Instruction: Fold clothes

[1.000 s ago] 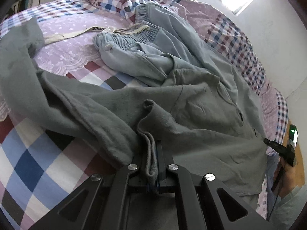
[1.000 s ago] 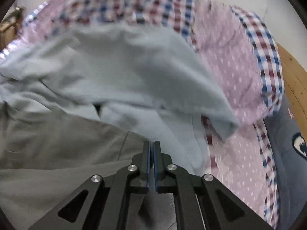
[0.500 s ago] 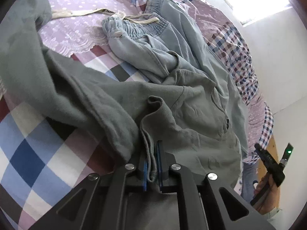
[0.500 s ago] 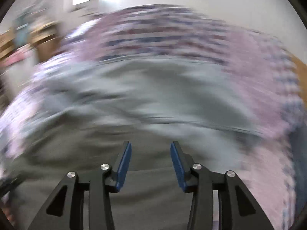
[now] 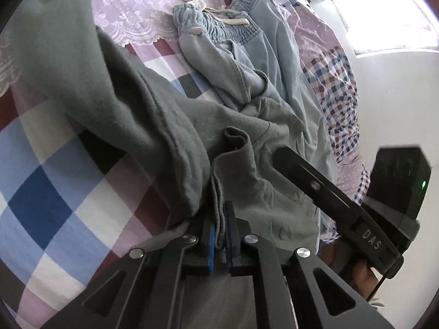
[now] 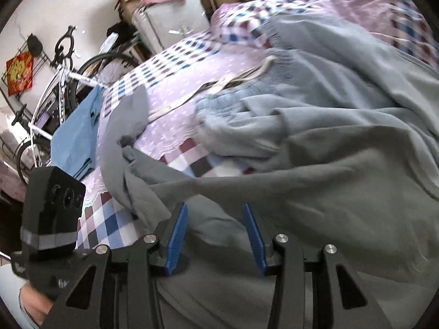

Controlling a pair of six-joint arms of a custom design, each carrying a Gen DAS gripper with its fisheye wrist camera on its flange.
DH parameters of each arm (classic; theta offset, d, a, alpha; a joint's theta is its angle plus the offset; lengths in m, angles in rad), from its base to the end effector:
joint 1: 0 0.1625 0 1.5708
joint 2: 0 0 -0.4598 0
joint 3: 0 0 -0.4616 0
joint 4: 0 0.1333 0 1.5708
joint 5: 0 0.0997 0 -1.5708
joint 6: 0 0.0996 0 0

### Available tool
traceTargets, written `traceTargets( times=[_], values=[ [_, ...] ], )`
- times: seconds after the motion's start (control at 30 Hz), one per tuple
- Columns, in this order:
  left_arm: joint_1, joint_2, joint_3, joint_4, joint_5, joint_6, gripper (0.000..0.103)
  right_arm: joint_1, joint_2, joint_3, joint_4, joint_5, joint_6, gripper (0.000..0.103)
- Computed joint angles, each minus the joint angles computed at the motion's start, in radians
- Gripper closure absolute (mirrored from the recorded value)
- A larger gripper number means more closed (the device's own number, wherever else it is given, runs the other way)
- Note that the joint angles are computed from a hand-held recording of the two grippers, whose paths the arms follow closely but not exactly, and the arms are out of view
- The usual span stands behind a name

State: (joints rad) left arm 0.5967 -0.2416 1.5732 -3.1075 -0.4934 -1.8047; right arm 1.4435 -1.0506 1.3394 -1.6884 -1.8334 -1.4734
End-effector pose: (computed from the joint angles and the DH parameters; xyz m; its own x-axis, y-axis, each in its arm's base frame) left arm -0.4243 -0.5554 -0.2018 -0.6917 -0.6026 0.3980 -0.5909 0.1556 -0.7916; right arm 0.0110 -0.7604 0.3182 -0.2182 -0.9651 -0.1447 -0.9468 0.1734 0.2712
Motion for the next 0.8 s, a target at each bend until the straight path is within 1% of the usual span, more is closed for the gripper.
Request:
traceTargets(
  times=[0.07,0.1,0.13,0.17,0.27,0.37,0.4,0.43,0.47,0.5,0.53,0.57,0.6,0.67,0.7,0.73,0.77,0.8],
  values=[
    [0.001,0.002,0.003,-0.02,-0.005,0.016,0.097,0.004,-0.017,0.06,-0.072,-0.034,-0.024,0.057],
    [0.002,0.003,0.004,-0.029,-0.007,0.022,0.097,0.004,-0.024,0.077,-0.097,-0.038,-0.039,0.063],
    [0.002,0.005,0.004,-0.041,-0.009,0.029,0.098,0.003,-0.031,0.094,-0.122,-0.041,-0.055,0.091],
    [0.003,0.006,0.005,-0.047,-0.01,0.033,0.098,0.001,-0.042,0.109,-0.146,-0.031,-0.071,0.099],
    [0.004,0.009,0.004,-0.054,-0.006,0.041,0.098,-0.006,-0.081,0.139,-0.19,0.042,-0.105,0.099],
    [0.001,0.014,-0.002,-0.063,0.017,0.057,0.098,-0.008,-0.112,0.186,-0.282,0.088,-0.112,0.097],
    [0.002,0.015,-0.003,-0.055,0.019,0.052,0.098,-0.007,-0.117,0.205,-0.332,0.091,-0.115,0.093],
    [0.002,0.014,-0.005,-0.046,0.021,0.047,0.097,-0.006,-0.116,0.226,-0.397,0.083,-0.119,0.084],
    [0.003,0.012,-0.004,-0.03,0.019,0.035,0.097,-0.004,-0.115,0.247,-0.463,0.075,-0.123,0.077],
    [0.004,0.01,-0.004,-0.014,0.018,0.023,0.097,-0.002,-0.112,0.267,-0.529,0.067,-0.128,0.058],
    [0.005,0.01,-0.004,-0.015,0.019,0.022,0.097,0.0,-0.109,0.286,-0.596,0.06,-0.134,0.051],
    [0.005,0.008,-0.003,-0.013,0.016,0.023,0.097,-0.002,-0.109,0.293,-0.634,0.074,-0.129,0.051],
    [0.005,0.007,-0.001,-0.012,0.012,0.024,0.097,-0.005,-0.114,0.292,-0.658,0.107,-0.11,0.05],
    [0.004,-0.003,0.008,-0.012,0.008,0.019,0.097,-0.011,-0.124,0.287,-0.708,0.169,-0.063,0.044],
    [0.001,-0.009,0.013,-0.007,0.01,0.008,0.096,-0.014,-0.128,0.28,-0.713,0.197,-0.043,0.037],
    [-0.002,-0.015,0.019,-0.002,0.013,-0.002,0.092,-0.018,-0.133,0.267,-0.708,0.224,-0.017,0.031],
    [-0.007,-0.021,0.027,0.008,0.022,-0.016,0.088,-0.023,-0.138,0.247,-0.684,0.246,0.012,0.029],
    [-0.013,-0.028,0.034,0.019,0.032,-0.03,0.076,-0.028,-0.144,0.231,-0.656,0.261,0.037,0.027]
  ],
)
